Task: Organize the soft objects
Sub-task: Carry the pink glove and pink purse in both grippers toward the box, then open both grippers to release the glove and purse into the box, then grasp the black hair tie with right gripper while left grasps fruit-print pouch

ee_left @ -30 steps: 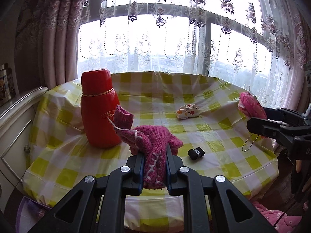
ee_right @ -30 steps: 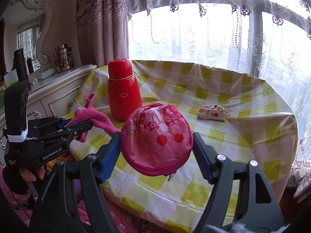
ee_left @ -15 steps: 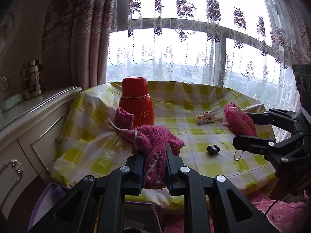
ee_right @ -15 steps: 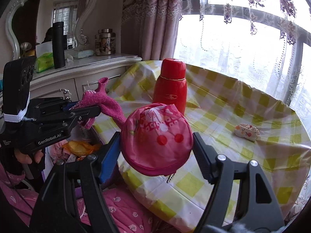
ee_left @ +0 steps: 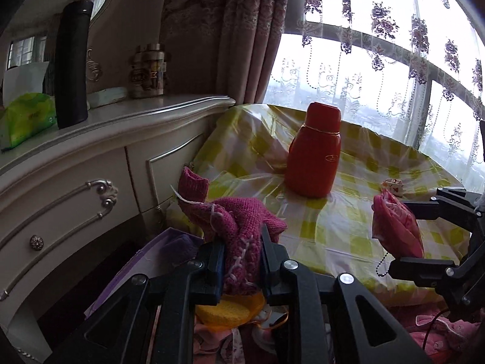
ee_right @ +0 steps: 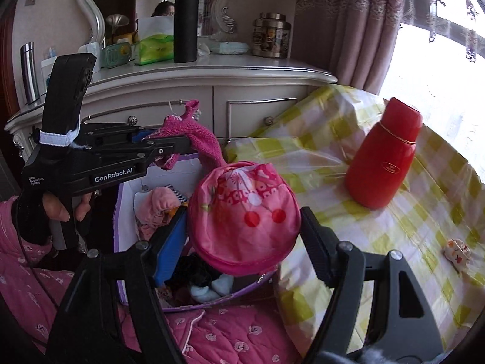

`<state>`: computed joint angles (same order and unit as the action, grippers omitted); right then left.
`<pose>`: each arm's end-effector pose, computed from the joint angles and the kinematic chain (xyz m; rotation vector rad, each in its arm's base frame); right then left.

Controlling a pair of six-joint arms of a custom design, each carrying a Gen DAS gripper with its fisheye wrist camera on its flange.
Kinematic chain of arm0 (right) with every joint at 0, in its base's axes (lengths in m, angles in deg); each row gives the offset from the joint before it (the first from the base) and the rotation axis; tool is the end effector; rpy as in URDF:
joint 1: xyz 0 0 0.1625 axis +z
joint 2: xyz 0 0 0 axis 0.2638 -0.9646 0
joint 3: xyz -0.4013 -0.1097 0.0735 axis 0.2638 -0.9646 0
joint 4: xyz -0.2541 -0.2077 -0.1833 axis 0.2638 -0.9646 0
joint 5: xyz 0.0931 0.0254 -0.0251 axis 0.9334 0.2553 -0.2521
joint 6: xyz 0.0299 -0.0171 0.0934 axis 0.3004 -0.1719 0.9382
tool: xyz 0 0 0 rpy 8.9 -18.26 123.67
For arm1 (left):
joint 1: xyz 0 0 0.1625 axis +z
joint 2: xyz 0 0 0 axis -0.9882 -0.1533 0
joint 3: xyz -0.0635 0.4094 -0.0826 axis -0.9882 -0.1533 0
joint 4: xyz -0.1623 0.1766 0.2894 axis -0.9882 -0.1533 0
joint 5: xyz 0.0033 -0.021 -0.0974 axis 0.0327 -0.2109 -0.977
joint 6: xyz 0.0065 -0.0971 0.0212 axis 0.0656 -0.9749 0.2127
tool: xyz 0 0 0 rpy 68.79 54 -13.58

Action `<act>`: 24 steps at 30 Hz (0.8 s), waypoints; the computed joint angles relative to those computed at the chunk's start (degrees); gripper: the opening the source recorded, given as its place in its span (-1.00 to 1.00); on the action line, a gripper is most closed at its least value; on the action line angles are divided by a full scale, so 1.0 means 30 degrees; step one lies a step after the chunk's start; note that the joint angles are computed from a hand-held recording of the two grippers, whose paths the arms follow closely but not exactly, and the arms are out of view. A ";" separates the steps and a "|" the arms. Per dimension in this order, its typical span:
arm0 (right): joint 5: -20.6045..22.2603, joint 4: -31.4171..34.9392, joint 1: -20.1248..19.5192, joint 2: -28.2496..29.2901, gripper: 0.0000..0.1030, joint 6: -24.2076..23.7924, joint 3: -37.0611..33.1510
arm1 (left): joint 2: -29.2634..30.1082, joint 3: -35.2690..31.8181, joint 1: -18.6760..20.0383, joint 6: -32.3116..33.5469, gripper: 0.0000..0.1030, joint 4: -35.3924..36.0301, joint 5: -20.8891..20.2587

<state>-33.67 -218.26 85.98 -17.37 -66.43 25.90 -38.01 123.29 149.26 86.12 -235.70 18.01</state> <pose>0.2510 -0.7468 0.1336 1.0108 -2.2666 0.8432 -0.1455 -0.8221 0.1906 0.8726 2.3475 -1.0788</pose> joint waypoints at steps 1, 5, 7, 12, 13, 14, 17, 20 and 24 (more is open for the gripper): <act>0.0147 0.0491 0.0009 0.0329 0.45 -0.0128 -0.0555 | -0.0064 -0.0002 0.0077 -0.0112 -0.59 0.0066 0.0226; 0.0749 0.2136 0.0045 0.1700 0.49 -0.0303 -0.2720 | -0.0357 0.0124 0.0221 -0.0406 -0.48 0.0591 0.1369; 0.1546 0.3770 -0.0122 0.2172 0.64 0.0200 -0.3810 | -0.0504 0.0407 0.0240 -0.0646 -0.23 0.0442 0.2116; 0.2604 0.5626 -0.0625 0.2156 0.64 0.2214 -0.4445 | -0.0201 0.0937 0.0006 0.0037 0.72 -0.3711 0.3726; 0.2549 0.5065 -0.0711 0.1842 0.64 0.2287 -0.3928 | -0.0208 0.0985 -0.0027 0.0080 0.74 -0.3950 0.3394; 0.2329 0.4297 -0.0792 0.1469 0.64 0.2249 -0.3279 | -0.0202 0.0916 -0.0075 0.0042 0.75 -0.3688 0.3003; 0.0703 0.1759 -0.1081 0.0432 0.65 0.2401 -0.1567 | 0.0292 0.0308 -0.0346 0.0397 0.75 -0.2269 0.1894; -0.1205 -0.0727 -0.1812 -0.0835 0.65 0.3387 0.0294 | 0.0890 0.0041 -0.0762 0.1311 0.75 -0.0596 0.0968; -0.4259 -0.4066 -0.3271 -0.2430 0.65 0.5171 0.2821 | 0.1224 0.0000 -0.1141 0.1280 0.75 0.3208 -0.0857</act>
